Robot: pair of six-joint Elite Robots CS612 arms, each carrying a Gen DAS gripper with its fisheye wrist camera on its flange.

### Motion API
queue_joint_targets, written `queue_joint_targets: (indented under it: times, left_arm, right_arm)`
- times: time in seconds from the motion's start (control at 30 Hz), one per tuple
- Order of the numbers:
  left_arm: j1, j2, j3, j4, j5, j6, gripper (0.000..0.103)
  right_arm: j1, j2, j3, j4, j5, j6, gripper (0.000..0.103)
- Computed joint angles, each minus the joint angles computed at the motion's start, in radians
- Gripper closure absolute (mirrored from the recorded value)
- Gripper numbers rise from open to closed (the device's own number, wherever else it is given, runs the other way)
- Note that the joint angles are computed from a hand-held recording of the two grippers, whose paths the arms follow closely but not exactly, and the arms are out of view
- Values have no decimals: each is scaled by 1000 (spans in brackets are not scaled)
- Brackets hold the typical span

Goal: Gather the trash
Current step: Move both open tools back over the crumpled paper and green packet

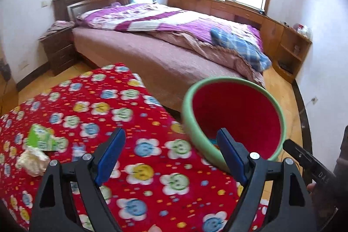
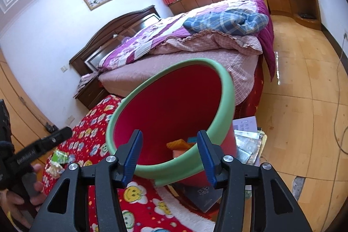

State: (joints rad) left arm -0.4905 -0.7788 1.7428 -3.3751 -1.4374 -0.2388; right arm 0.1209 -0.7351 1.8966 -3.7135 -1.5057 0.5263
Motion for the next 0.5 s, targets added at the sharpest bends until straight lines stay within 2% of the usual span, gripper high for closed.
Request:
queue_joint_targets:
  times: [0.07, 0.5]
  left_arm:
    - [10, -9, 15, -10, 18, -10, 18]
    - [83, -39, 72, -14, 161, -87, 18]
  right_arm:
    - [6, -2, -3, 6, -4, -8, 42]
    - [49, -6, -31, 58, 6, -58, 37]
